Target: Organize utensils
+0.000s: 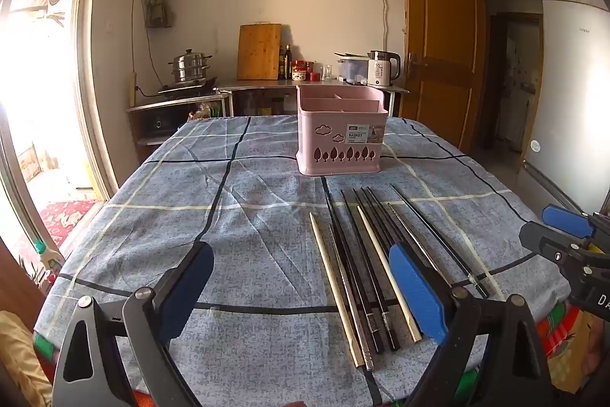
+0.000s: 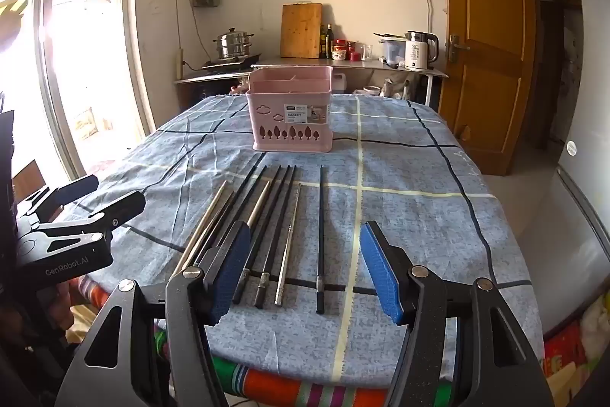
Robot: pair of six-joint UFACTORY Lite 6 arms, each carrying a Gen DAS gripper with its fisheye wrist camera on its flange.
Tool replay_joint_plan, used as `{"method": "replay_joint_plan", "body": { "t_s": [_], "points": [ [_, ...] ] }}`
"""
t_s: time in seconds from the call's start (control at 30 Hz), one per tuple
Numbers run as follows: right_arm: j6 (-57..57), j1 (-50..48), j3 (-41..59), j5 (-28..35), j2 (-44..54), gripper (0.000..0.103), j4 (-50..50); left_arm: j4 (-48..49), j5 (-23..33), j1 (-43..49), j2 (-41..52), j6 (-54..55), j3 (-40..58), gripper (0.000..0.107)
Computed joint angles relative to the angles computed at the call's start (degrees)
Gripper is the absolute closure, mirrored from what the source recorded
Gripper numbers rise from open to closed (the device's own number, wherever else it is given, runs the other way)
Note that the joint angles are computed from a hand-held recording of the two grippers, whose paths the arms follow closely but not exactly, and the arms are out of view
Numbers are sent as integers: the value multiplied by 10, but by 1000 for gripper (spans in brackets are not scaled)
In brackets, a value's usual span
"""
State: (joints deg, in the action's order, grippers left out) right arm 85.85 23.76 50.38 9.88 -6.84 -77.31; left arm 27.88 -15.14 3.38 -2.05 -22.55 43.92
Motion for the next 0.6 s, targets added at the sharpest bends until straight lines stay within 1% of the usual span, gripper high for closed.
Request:
{"method": "replay_joint_plan", "body": {
  "t_s": [0.1, 0.17, 0.2, 0.23, 0.37, 0.43, 0.5, 0.6],
  "points": [
    [29, 4, -4, 5, -2, 42, -29, -40, 1, -8, -5, 40, -4, 13],
    [33, 6, -5, 7, -3, 42, -31, -9, 0, -4, -3, 3, -1, 13],
    [7, 2, -2, 6, -5, 42, -6, 23, -20, 12, -2, -29, -7, 13],
    [0, 2, -1, 6, -5, 42, 0, 31, -18, 10, -6, -37, -8, 13],
    [-19, 2, -4, 8, -16, 42, 18, 42, -17, 11, -8, -47, -9, 13],
    [-12, 3, -3, 9, -12, 42, 11, 36, -6, 5, -20, -42, -11, 13],
    [-30, 0, 2, 7, -11, 42, 27, 43, -3, 4, -20, -48, -9, 13],
    [22, 3, -3, 8, -9, 42, -23, 37, -1, 2, -20, -43, -8, 13]
  ]
}}
